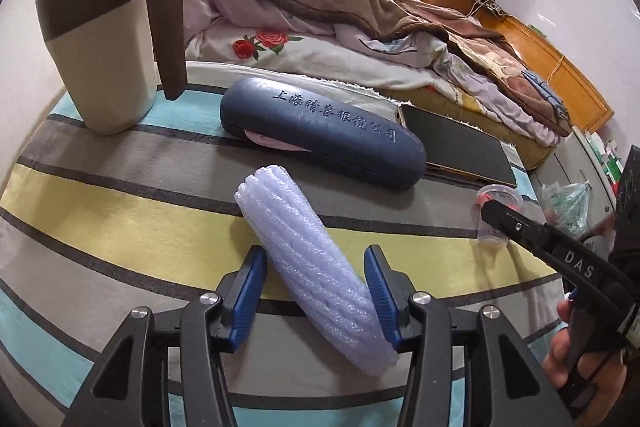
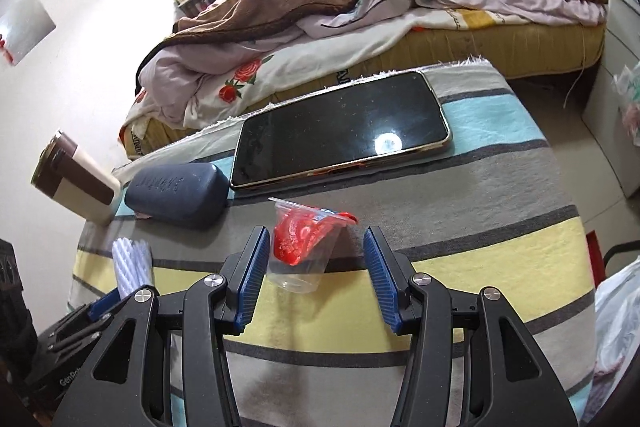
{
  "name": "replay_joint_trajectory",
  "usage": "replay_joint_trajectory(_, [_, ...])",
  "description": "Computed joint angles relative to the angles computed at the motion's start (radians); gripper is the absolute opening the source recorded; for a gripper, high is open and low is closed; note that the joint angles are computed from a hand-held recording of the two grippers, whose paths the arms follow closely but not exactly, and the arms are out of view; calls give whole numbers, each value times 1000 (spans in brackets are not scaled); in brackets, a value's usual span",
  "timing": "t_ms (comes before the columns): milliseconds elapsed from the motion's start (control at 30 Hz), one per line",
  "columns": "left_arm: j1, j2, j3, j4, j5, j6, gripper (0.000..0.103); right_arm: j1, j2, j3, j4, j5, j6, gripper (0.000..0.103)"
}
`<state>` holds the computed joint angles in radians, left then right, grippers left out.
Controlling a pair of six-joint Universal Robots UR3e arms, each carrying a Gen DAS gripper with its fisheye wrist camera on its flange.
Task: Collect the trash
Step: 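Grasp the long white foam sleeve with the left tool while the right tool grasps the clear red cup, then carry the foam sleeve and cup over the white bin and open both tools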
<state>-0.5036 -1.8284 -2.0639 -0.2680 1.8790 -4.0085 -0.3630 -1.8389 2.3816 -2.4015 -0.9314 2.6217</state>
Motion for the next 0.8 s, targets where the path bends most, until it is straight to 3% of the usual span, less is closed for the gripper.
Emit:
replay_joint_trajectory(100, [-12,-14,19,-10,19,-9,47,22,-6,25,-61,-31,6,35])
replay_joint_trajectory(333, [-28,-27,30,10,13,1,33,29,-50,42,-33,-31,-67,34])
replay_joint_trajectory(600, [-93,-32,73,-36,55,-1,29,-51,-174,71,107,2,-168,34])
replay_joint_trajectory(800, [-177,-26,128,-118,128,-33,29,-137,-354,94,289,40,-280,34])
